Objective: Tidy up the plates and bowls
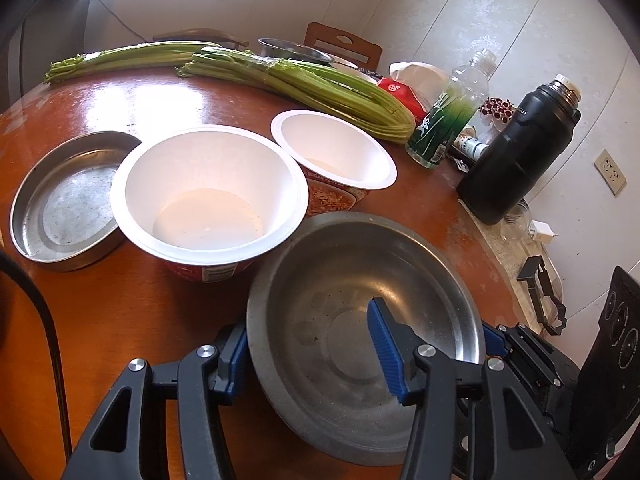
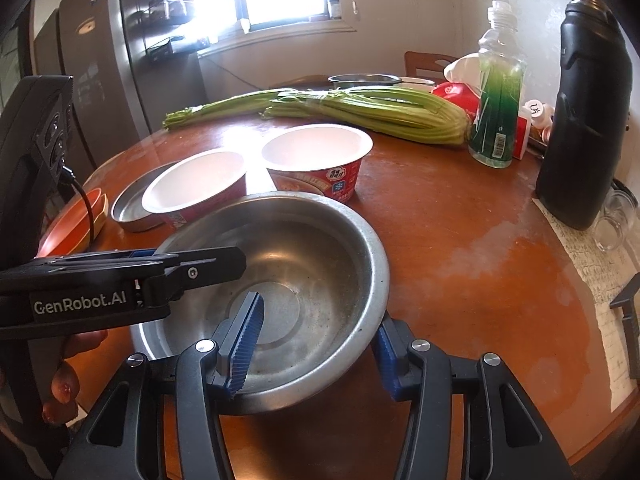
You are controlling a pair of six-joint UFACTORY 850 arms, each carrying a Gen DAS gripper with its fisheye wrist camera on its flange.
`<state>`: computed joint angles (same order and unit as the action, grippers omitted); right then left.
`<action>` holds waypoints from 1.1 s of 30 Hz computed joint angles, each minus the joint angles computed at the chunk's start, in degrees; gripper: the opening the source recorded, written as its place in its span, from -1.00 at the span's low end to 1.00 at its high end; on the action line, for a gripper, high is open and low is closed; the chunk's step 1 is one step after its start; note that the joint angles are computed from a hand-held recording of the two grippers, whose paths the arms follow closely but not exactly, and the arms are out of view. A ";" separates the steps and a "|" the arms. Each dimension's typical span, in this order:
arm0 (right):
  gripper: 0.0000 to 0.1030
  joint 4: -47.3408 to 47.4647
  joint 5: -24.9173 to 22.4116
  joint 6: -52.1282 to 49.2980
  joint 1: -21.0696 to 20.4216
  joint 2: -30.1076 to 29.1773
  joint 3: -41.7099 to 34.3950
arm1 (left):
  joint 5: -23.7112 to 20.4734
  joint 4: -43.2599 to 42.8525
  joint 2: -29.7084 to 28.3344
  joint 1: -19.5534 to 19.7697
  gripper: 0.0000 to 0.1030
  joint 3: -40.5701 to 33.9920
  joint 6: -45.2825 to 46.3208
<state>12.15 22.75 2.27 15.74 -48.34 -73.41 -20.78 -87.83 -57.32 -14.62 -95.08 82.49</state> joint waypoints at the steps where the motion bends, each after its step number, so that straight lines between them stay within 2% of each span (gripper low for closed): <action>1: 0.04 -0.76 0.10 0.59 0.02 0.19 0.22 | 0.10 -0.62 0.29 -0.01 0.04 0.44 0.97; 12: 0.04 -2.97 0.93 2.08 1.03 2.23 2.99 | -0.42 -6.32 4.49 0.77 0.04 7.05 9.17; 18: 0.04 -4.03 0.09 3.06 1.74 2.39 3.21 | 0.34 -6.64 5.64 1.12 0.04 9.16 10.98; 33: 0.04 1.15 -2.64 -1.21 3.08 1.61 2.12 | 1.23 -13.01 6.49 1.57 0.04 11.67 18.32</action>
<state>13.30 20.12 1.06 18.82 -46.73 -71.29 -19.55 -100.83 -50.83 -13.05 -83.41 100.81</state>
